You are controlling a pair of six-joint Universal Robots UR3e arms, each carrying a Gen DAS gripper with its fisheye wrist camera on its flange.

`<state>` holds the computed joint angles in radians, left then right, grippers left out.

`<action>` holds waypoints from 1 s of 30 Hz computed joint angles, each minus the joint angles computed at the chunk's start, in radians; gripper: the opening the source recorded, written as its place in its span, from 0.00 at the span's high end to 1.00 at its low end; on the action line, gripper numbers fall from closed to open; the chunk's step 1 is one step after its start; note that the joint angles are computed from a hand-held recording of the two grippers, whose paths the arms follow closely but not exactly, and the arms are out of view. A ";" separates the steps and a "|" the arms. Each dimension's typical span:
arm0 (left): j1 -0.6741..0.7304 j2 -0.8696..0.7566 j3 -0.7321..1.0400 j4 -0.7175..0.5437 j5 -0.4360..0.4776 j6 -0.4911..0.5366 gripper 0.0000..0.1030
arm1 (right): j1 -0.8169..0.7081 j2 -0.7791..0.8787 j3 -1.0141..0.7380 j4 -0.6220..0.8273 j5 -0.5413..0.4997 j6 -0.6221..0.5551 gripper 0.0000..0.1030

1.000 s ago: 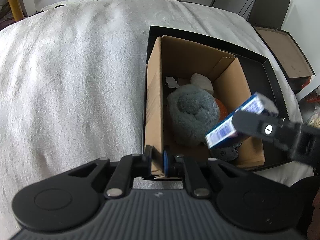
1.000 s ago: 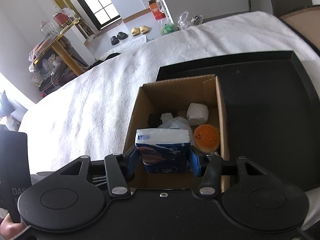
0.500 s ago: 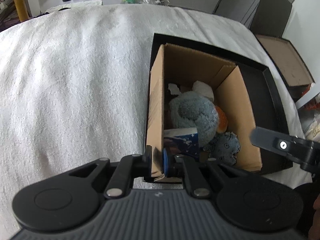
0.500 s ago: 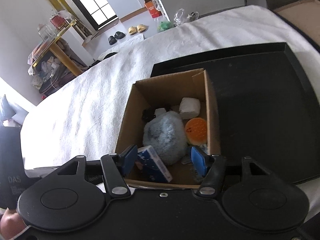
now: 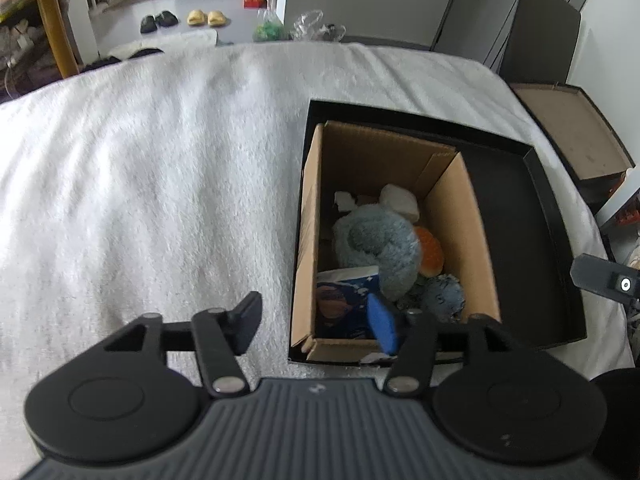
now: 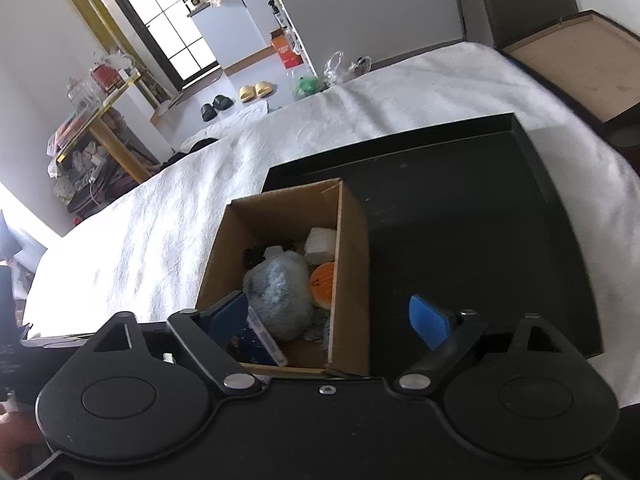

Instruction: Organize soft objects

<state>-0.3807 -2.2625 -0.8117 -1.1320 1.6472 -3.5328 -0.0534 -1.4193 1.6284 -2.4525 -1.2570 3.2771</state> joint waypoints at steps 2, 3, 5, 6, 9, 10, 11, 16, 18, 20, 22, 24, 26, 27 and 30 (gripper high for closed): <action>-0.016 0.002 0.035 -0.032 0.028 -0.018 0.33 | -0.016 -0.024 0.019 -0.005 -0.003 -0.008 0.00; -0.023 0.007 0.045 -0.037 0.037 -0.023 0.30 | -0.022 -0.035 0.026 -0.007 -0.006 -0.013 0.00; -0.039 0.015 0.066 -0.044 0.056 -0.038 0.20 | -0.040 -0.060 0.039 0.005 -0.003 -0.029 0.00; -0.046 0.016 0.082 -0.057 0.060 -0.039 0.12 | -0.048 -0.071 0.043 0.013 -0.004 -0.033 0.00; -0.069 0.022 0.117 -0.081 0.074 -0.040 0.07 | -0.071 -0.108 0.066 0.028 0.001 -0.051 0.00; -0.080 0.034 0.111 -0.075 0.087 -0.049 0.04 | -0.077 -0.123 0.073 0.038 0.000 -0.057 0.00; -0.088 0.048 0.097 -0.066 0.093 -0.053 0.01 | -0.082 -0.139 0.080 0.048 0.000 -0.062 0.00; -0.128 0.100 0.067 -0.062 0.110 -0.068 0.00 | -0.100 -0.227 0.122 0.088 0.005 -0.102 0.00; -0.145 0.115 0.069 -0.078 0.122 -0.070 0.00 | -0.096 -0.253 0.122 0.126 -0.012 -0.111 0.00; -0.162 0.132 0.063 -0.081 0.136 -0.076 0.00 | -0.100 -0.292 0.142 0.141 -0.012 -0.128 0.00; -0.175 0.156 0.044 -0.074 0.140 -0.080 0.00 | -0.102 -0.328 0.156 0.159 -0.019 -0.127 0.00; -0.193 0.165 0.052 -0.085 0.156 -0.075 0.00 | -0.114 -0.366 0.173 0.176 -0.006 -0.132 0.00; -0.211 0.173 0.065 -0.108 0.169 -0.073 0.00 | -0.128 -0.409 0.190 0.198 0.011 -0.136 0.00; -0.215 0.186 0.058 -0.109 0.164 -0.080 0.00 | -0.135 -0.427 0.198 0.202 0.021 -0.138 0.00; -0.230 0.227 0.014 -0.086 0.173 -0.100 0.00 | -0.148 -0.478 0.208 0.229 0.031 -0.145 0.00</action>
